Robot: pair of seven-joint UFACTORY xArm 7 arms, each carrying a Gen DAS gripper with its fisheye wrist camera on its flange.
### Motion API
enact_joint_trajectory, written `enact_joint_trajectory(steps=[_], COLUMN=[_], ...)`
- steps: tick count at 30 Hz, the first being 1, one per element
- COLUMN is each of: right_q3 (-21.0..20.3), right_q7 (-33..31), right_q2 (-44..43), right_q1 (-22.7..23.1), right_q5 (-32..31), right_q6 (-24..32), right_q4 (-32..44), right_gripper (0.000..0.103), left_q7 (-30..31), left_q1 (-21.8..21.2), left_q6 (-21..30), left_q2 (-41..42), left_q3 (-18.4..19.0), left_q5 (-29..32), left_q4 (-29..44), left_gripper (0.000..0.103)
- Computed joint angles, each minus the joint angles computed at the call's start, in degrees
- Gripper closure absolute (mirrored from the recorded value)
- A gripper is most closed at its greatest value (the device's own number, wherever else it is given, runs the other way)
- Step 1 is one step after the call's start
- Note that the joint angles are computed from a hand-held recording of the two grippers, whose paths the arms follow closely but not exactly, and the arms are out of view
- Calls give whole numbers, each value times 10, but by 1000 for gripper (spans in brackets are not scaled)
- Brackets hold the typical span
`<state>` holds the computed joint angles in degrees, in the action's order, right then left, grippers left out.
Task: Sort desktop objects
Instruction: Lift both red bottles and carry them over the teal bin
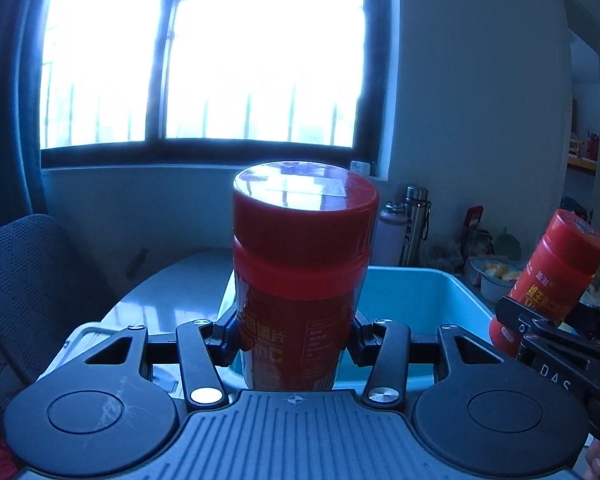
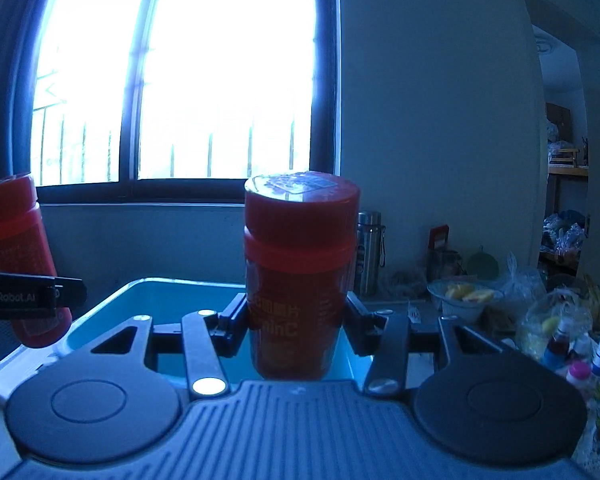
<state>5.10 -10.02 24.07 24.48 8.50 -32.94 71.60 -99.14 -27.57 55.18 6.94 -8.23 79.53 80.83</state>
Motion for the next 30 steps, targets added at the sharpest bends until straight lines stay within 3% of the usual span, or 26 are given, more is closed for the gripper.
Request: enact_joint_trajectory(steps=[7,16,23,30], right_q3=[-28,-153,-209,-214], right_q7=[-12,-4,62,111], right_q2=[72,172,208,202], right_q1=[17,117,149,155], right_q5=[14,88,64,18], right_q6=[67,186,265,323], right_q4=[125,279,320,319], right_gripper=[54,54,54,52], left_q7=[44,144,198,247], left_q1=[29,62,77,76], left_q6=[-72,-175,-246,-278], left_q2=[51,115,145,141], left_q3=[35,85,117,134], left_q5=[-28,-114,-211,-269], left_q4=[61,112,118,94], left_gripper=[52,52,52,48])
